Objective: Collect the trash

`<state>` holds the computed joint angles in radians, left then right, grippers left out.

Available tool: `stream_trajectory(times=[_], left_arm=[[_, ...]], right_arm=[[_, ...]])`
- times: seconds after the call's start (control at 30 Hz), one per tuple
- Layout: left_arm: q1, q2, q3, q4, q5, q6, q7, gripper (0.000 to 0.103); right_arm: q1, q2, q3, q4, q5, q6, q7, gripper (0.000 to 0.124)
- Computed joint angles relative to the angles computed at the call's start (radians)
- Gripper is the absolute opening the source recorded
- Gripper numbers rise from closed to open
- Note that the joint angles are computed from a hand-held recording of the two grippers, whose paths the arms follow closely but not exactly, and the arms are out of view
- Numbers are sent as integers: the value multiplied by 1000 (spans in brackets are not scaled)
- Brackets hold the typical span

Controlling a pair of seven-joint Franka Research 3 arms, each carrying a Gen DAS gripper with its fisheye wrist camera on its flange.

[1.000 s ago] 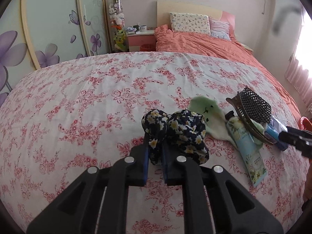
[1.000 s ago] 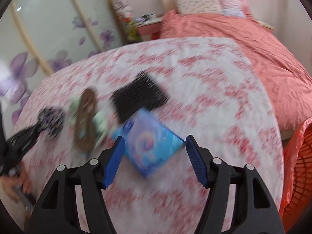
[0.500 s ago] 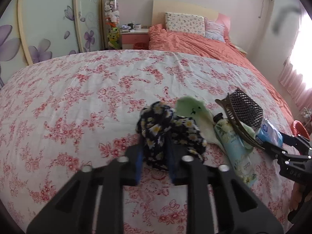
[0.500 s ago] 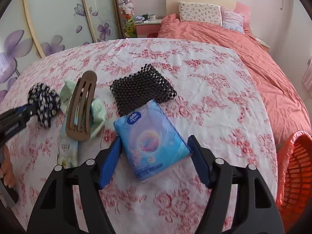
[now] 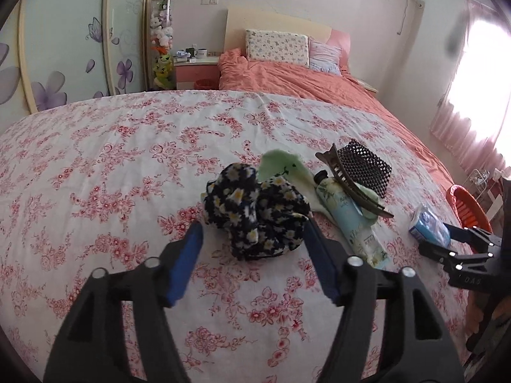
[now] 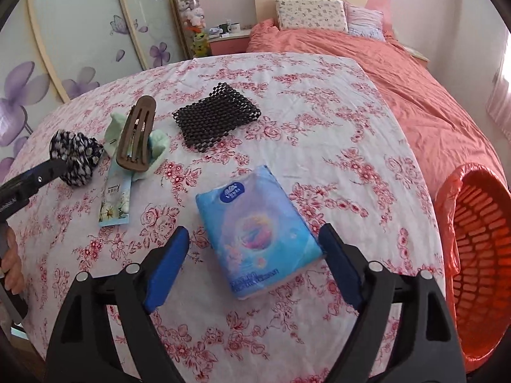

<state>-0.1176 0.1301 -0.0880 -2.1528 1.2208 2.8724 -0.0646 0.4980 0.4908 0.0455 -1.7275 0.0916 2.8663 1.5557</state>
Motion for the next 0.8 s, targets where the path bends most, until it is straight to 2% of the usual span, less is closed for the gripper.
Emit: stream_trajectory(times=[0.07,0.23,0.33,0.43,0.53,0.63,0.8], left_arm=[[-7,16,-6,22,-25,-38,23,73],[-38,79,-10,105,-99,-169,105,73],[-46,104,-7,134,-156,-207,148,73],[-56,113,1,148,-184,-232,171,69],[-54,123,1,155,-235,-245,213,64],[-47,132,0,156,-305,-242,253,65],[-58,131,12,152,-309,-239,254,66]], right_arm=[[20,1,-22,-4,-21,9,18,83],[69,18,-82,19,-92,4,90,80],[83,31,-104,36,-123,1,137,76],[101,38,-132,46,-151,-3,202,74],[97,37,-131,44,-169,-3,232,73],[97,34,-133,39,-187,-2,253,74],[93,33,-130,38,-204,-4,273,74]])
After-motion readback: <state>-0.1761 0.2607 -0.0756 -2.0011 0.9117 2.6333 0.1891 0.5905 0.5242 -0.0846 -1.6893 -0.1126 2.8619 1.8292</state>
